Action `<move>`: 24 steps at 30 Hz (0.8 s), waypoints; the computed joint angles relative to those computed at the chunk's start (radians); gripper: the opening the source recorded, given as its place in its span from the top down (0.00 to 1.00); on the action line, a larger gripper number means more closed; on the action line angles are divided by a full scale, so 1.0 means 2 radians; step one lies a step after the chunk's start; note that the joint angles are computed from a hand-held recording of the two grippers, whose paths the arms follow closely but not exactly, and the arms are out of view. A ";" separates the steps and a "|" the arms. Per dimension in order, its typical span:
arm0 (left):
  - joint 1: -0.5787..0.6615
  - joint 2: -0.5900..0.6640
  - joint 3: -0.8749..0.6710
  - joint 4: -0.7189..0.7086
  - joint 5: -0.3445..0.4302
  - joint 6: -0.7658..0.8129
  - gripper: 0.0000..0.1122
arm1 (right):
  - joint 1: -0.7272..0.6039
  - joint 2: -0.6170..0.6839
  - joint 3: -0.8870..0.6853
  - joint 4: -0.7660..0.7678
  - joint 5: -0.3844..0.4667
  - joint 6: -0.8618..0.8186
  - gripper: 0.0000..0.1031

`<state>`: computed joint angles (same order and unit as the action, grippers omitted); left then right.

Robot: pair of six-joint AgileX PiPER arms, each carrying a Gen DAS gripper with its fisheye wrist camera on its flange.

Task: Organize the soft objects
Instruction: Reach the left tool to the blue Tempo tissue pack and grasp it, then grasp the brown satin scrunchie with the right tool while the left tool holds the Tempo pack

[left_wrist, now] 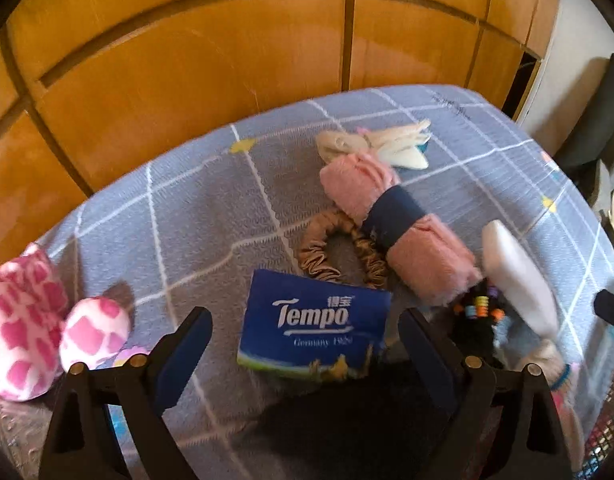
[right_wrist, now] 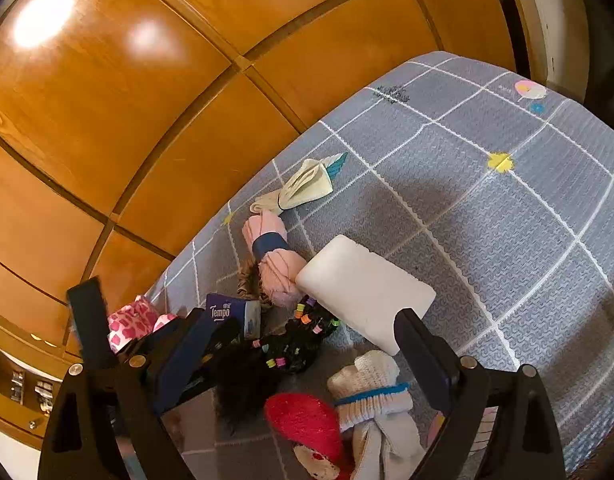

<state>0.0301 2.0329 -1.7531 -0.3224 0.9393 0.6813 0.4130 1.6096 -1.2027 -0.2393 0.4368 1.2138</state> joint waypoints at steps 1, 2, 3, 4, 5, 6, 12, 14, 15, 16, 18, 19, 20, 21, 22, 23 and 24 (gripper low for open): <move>0.003 0.009 -0.009 -0.008 0.011 0.004 0.34 | 0.000 0.000 0.000 -0.001 0.000 0.000 0.08; 0.010 0.015 -0.018 -0.023 0.025 0.009 0.33 | 0.001 0.000 0.000 -0.005 0.001 0.004 0.08; 0.017 0.009 -0.010 -0.037 0.019 0.016 0.34 | 0.002 0.000 -0.001 -0.007 0.002 0.006 0.08; 0.027 0.000 0.000 -0.054 0.014 0.024 0.34 | 0.002 0.001 -0.002 -0.009 0.004 0.007 0.08; 0.041 -0.010 0.009 -0.073 0.016 0.033 0.34 | 0.002 0.001 -0.002 -0.012 0.005 0.009 0.09; 0.051 -0.020 0.018 -0.085 0.016 0.038 0.34 | 0.003 0.000 -0.002 -0.016 0.006 0.013 0.09; 0.127 -0.112 0.140 -0.126 -0.016 0.085 0.33 | 0.009 0.007 -0.017 -0.016 0.022 -0.001 0.10; 0.156 -0.135 0.185 -0.131 -0.017 0.106 0.33 | 0.010 0.010 -0.021 -0.012 0.025 -0.011 0.15; 0.168 -0.148 0.209 -0.130 -0.022 0.120 0.34 | 0.011 0.012 -0.024 -0.005 0.026 -0.022 0.16; 0.181 -0.158 0.228 -0.128 -0.022 0.139 0.34 | 0.011 0.015 -0.028 0.004 0.026 -0.034 0.18; 0.206 -0.175 0.265 -0.129 -0.022 0.171 0.34 | 0.017 0.025 -0.043 0.016 0.037 -0.060 0.29; 0.217 -0.183 0.281 -0.138 -0.025 0.196 0.34 | 0.021 0.031 -0.053 0.015 0.047 -0.067 0.36; 0.228 -0.199 0.308 -0.155 -0.040 0.235 0.34 | 0.028 0.041 -0.069 0.015 0.061 -0.083 0.42; 0.234 -0.210 0.324 -0.162 -0.048 0.259 0.34 | 0.036 0.054 -0.090 0.018 0.077 -0.105 0.46; 0.238 -0.214 0.328 -0.162 -0.047 0.270 0.34 | 0.044 0.066 -0.111 0.022 0.090 -0.124 0.50; 0.242 -0.214 0.332 -0.165 -0.045 0.280 0.34 | 0.050 0.082 -0.135 0.028 0.106 -0.145 0.51; 0.243 -0.213 0.334 -0.168 -0.047 0.283 0.34 | 0.057 0.107 -0.177 0.038 0.132 -0.173 0.52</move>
